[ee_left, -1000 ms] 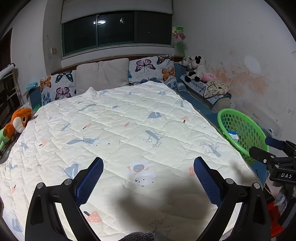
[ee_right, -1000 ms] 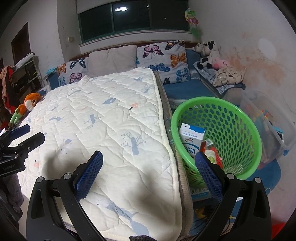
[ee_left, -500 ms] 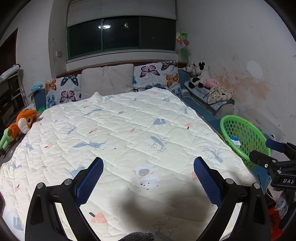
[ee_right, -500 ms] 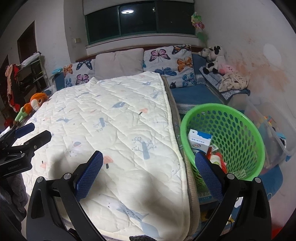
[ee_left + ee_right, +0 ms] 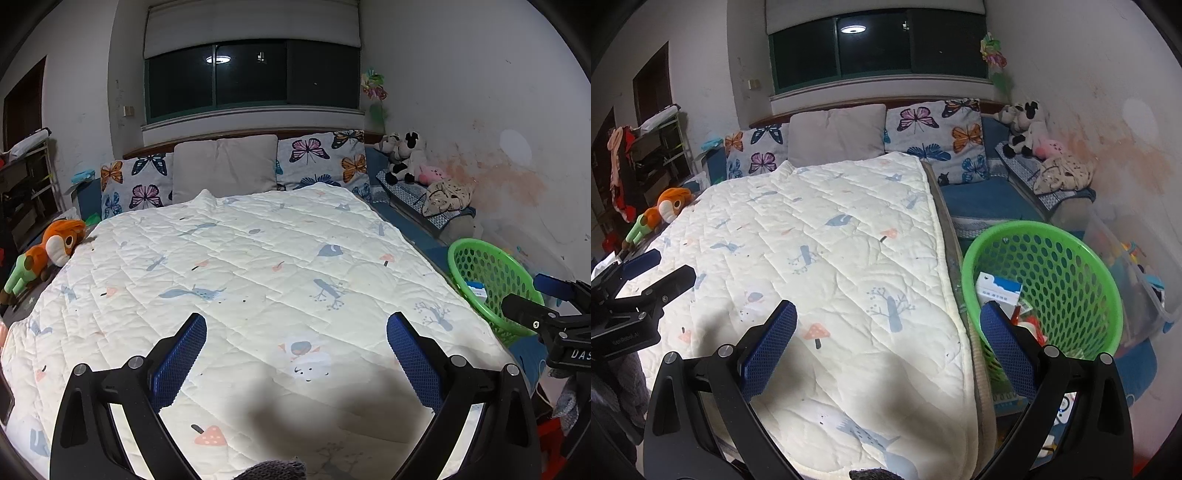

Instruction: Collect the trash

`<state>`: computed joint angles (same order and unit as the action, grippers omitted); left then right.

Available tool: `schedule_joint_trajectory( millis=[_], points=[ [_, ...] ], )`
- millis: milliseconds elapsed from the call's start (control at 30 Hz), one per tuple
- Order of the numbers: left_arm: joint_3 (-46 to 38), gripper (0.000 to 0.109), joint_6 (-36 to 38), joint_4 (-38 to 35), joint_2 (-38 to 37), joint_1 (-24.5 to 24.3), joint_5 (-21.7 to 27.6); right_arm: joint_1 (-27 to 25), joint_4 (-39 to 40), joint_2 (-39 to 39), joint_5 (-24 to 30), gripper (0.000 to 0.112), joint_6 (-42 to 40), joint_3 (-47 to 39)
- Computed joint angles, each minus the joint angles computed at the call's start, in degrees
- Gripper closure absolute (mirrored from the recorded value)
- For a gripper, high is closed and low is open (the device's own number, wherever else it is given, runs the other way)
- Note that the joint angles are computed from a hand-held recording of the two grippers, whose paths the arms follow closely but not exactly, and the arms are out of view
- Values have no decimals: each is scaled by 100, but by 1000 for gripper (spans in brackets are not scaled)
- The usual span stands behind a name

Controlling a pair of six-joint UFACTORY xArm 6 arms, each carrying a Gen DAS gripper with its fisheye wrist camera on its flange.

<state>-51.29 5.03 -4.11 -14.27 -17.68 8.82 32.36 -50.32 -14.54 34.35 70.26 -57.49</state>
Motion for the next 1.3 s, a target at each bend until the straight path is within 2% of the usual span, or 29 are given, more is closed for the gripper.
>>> schedule_joint_trajectory(
  millis=[1300],
  points=[
    [7, 14, -25, -14, -1, 2, -14, 32, 10, 185, -63, 14, 0, -185]
  ],
)
